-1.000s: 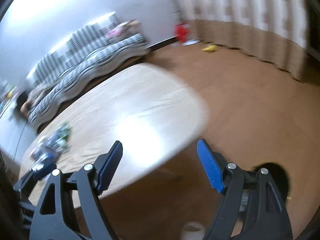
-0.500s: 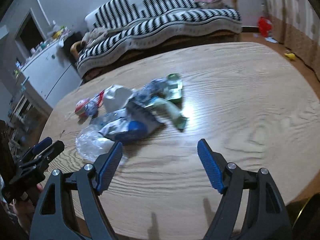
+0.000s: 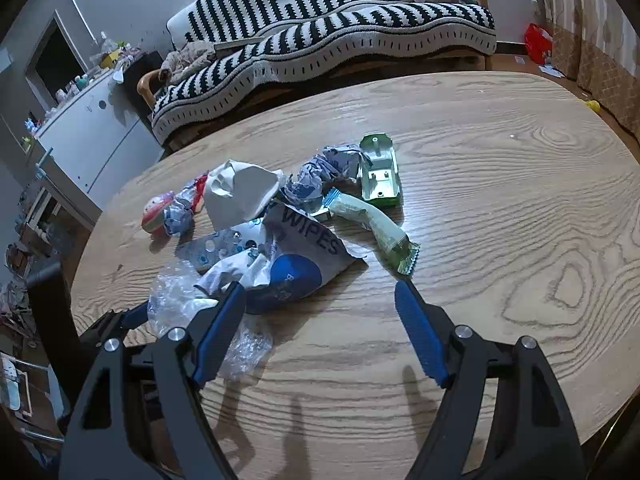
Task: Collect trash
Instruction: 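Return both open tools to the remaining trash on the table, then grasp clear plastic wrap with left tool while right tool grasps the WIPES packet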
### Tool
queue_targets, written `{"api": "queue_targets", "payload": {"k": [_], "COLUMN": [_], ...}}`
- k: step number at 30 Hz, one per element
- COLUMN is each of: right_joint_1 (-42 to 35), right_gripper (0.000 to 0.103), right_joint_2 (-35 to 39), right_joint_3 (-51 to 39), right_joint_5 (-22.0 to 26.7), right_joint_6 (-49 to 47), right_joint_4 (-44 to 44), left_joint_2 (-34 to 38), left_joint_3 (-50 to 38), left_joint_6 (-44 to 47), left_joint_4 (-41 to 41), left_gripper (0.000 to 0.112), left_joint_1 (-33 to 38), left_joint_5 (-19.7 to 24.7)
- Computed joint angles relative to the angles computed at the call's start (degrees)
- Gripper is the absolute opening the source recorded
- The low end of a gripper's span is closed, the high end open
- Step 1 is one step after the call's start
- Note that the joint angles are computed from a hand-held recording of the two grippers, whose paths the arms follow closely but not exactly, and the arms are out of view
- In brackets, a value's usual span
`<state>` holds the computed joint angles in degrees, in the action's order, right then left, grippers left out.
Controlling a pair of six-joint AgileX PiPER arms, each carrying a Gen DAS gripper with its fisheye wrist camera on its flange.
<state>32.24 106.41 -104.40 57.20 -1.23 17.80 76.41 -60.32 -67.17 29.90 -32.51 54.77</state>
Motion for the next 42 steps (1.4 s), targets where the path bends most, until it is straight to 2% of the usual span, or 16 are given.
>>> {"api": "queue_targets", "payload": {"k": [1, 2, 3, 4, 5, 7, 16, 22, 28, 32, 33, 35, 39, 40, 42], "right_joint_1": [0.1, 0.1, 0.0, 0.2, 0.4, 1.1, 4.7, 5.7, 4.2, 4.1, 4.5, 6.2, 6.8, 6.9, 6.8], "right_gripper": [0.075, 0.075, 0.075, 0.075, 0.075, 0.075, 0.079, 0.09, 0.091, 0.091, 0.089, 0.064, 0.054, 0.048, 0.046], "right_joint_2": [0.7, 1.1, 1.7, 2.6, 3.1, 4.3, 8.9, 12.4, 15.1, 16.2, 16.3, 16.6, 16.2, 15.7, 14.3], "right_joint_3": [-0.6, -1.0, -1.5, -2.3, -2.7, -3.6, -7.6, -11.2, -12.9, -13.7, -14.2, -15.4, -15.8, -15.6, -14.3], "right_joint_5": [0.2, 0.5, 0.9, 1.5, 1.6, 1.8, 1.3, 0.9, 0.1, -0.6, -0.5, -0.2, 0.6, 0.9, 0.8], "right_joint_6": [0.2, 0.1, 0.1, 0.0, 0.1, 0.4, 5.2, 9.5, 9.7, 10.4, 11.0, 13.0, 12.2, 11.9, 10.9], "right_joint_4": [-0.2, 0.0, 0.3, 0.6, 0.6, 0.4, 0.2, 0.6, 9.5, 12.1, 10.7, 6.0, 4.9, 4.4, 4.3], "left_joint_2": [0.3, 0.9, 1.4, 1.3, 1.2, 0.1, -3.4, -7.4, -10.1, -10.8, -11.0, -11.0, -10.8, -10.8, -10.4], "left_joint_3": [0.0, -0.4, -0.8, -1.0, -1.1, -0.8, 1.3, 3.9, 5.9, 6.7, 6.8, 6.8, 6.2, 6.0, 5.1], "left_joint_6": [-0.1, 0.0, 1.2, 1.5, 2.1, 2.5, 0.4, -0.8, -0.8, 0.2, 0.5, 1.0, 1.2, 1.1, 0.5], "left_joint_4": [0.1, 0.2, -0.4, -0.2, -0.4, -0.6, -0.5, -0.4, -0.9, -1.5, -1.6, -1.8, -1.8, -1.8, -1.1], "left_gripper": [0.089, 0.079, 0.054, 0.041, 0.031, 0.023, 0.022, 0.022, 0.022, 0.022, 0.022, 0.022, 0.022, 0.022, 0.022], "left_joint_1": [-0.1, -0.2, -0.1, -0.6, -0.9, -1.6, -3.7, -3.6, -2.6, -1.6, -1.4, -1.1, -0.9, -1.0, -1.8], "left_joint_5": [-0.2, -0.3, -0.3, 0.2, 0.2, 0.4, 2.5, 3.4, 4.0, 3.8, 3.8, 3.7, 3.9, 3.9, 4.4]}}
